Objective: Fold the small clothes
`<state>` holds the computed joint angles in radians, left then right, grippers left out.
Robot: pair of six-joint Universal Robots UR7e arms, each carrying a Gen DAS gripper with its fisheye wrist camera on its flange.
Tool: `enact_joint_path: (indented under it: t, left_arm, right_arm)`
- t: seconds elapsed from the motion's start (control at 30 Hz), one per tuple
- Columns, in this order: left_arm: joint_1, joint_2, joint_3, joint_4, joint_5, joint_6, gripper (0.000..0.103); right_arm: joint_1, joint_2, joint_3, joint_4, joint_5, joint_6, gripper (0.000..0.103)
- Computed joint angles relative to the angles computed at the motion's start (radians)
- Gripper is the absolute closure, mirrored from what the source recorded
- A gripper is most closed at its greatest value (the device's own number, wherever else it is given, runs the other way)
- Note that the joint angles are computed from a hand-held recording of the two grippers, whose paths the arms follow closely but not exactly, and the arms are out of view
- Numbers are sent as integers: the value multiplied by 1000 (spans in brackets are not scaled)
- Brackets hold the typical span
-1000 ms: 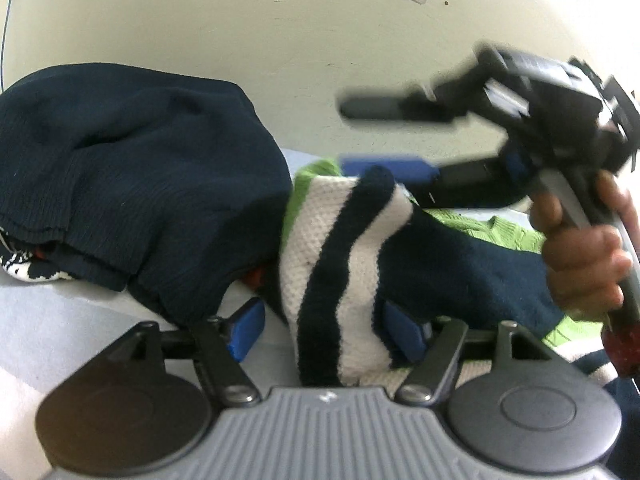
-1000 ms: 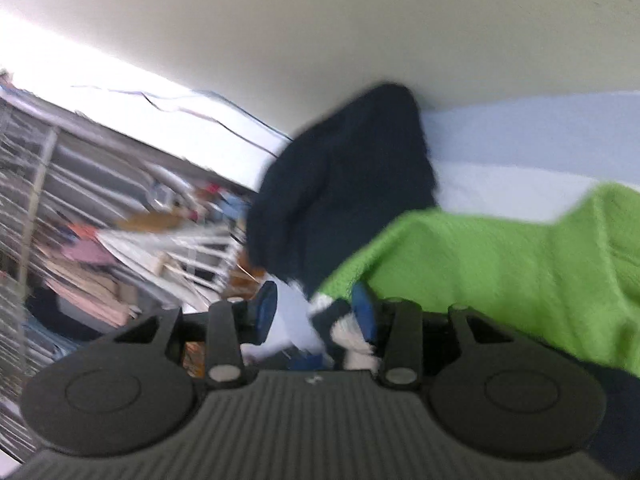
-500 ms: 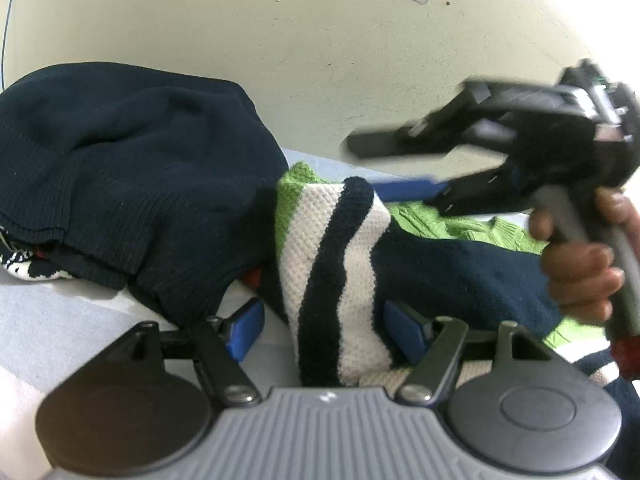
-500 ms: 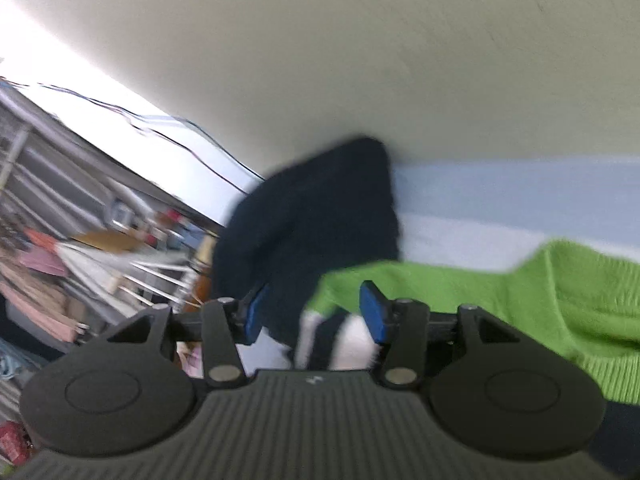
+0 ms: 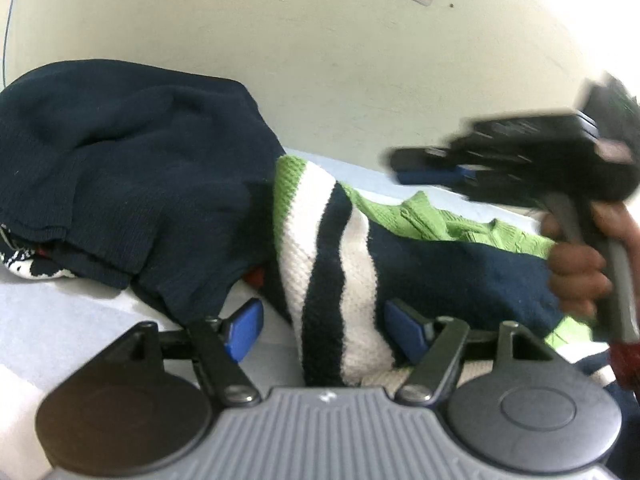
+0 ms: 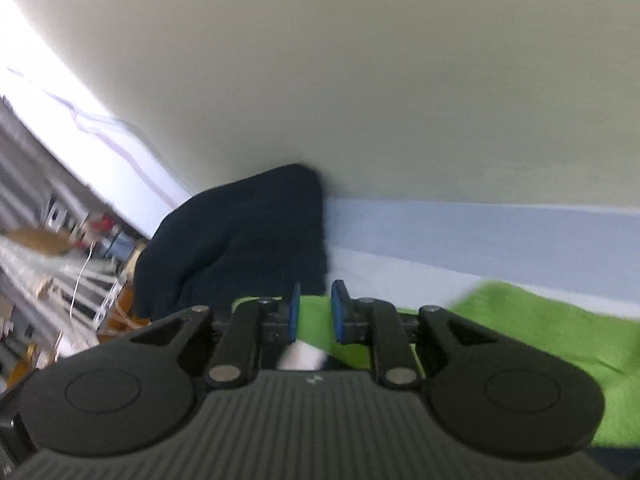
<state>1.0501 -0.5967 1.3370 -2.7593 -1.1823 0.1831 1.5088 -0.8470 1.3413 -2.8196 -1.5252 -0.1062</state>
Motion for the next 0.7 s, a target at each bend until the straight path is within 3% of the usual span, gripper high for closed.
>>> enact_joint_path:
  t: [0.17,0.27,0.37,0.47,0.57,0.7]
  left_arm:
    - [0,-4,-1,0,10,-28,34]
    - [-4,-3,3,-9,28,-19,34]
    - [8,-31,21,-22,-75,-50,34]
    - [10,-70,78,-118,-166,-37,30]
    - [1,-83,105,-158,-198,-10,25]
    - [-3,-66,84,-90,-211,-9,25]
  right_arm:
    - [-18,-159,222,-176,-39,-8,82]
    - [-30,-285,390,-342,-127,-23,81]
    - [-35,-416,567,-529,-209,2,78]
    - [-45,-545,742,-691,-269,30,72]
    - [-51,-634,889,-832,-345,74,69]
    - [-80,-685,1029,-994,-397,157,62]
